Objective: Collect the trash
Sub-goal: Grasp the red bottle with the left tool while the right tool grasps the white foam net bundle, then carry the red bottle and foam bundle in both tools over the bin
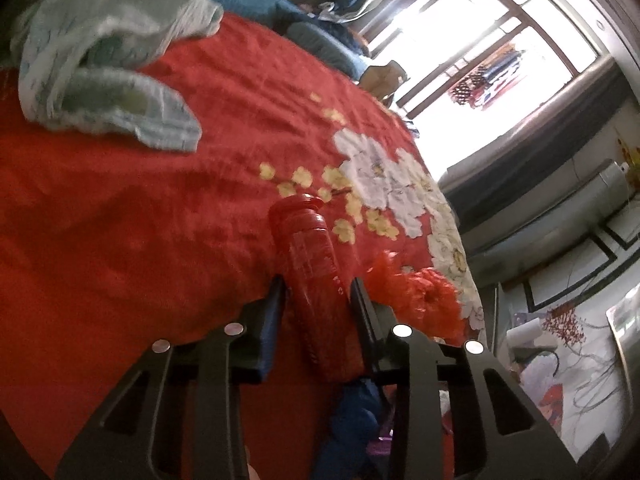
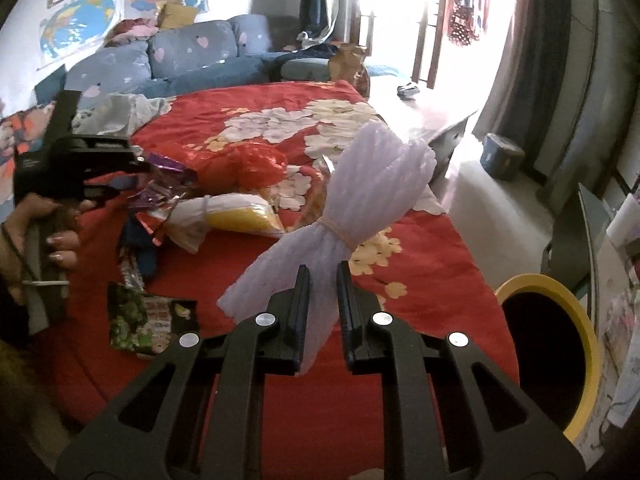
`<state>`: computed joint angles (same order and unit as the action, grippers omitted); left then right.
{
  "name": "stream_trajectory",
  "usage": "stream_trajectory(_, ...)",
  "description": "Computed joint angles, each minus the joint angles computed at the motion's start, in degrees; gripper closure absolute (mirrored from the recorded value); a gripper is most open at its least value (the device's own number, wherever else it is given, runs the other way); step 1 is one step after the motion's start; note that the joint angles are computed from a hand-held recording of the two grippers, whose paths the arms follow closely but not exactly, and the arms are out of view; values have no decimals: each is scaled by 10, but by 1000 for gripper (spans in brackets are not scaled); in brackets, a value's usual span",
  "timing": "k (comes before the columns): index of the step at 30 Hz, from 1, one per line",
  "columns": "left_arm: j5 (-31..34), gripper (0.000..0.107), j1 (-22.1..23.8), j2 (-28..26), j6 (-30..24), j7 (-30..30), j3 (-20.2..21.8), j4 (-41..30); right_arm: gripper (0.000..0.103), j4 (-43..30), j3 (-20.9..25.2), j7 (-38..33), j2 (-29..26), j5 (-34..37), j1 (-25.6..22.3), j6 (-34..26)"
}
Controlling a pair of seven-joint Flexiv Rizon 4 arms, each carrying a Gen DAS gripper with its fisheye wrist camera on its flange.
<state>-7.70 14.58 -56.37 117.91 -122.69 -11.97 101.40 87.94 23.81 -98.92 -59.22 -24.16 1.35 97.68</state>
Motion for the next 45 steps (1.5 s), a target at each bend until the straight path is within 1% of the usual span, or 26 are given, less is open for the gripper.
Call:
stream_trajectory(2, -8, 76, -16, 10, 8, 6, 18, 6, 93, -5, 7, 1, -2, 1, -5, -4)
stream_trajectory(9, -55, 77, -82, 57, 54, 45, 89, 42, 93, -24, 57, -11, -12, 14, -44, -32)
stream_trajectory(12, -71, 78, -99, 70, 72, 64, 100, 53, 93, -32, 78, -19, -15, 25, -58, -42)
stream_trajectory(16, -73, 78, -107, 83, 91, 82, 96, 58, 93, -40, 88, -30, -15, 43, -65, -42)
stream_trajectory(23, -45, 78, -108, 95, 107, 100, 74, 55, 93, -44, 103, -37, -12, 56, -82, -30)
stream_trajectory(32, -26, 78, -120, 92, 90, 125, 59, 31, 93, -52, 114, -25, -13, 51, -102, -15)
stream_trajectory(45, 6, 79, -131, 70, 54, 161, 33, -18, 93, -65, 102, 20, -18, 29, -117, 0)
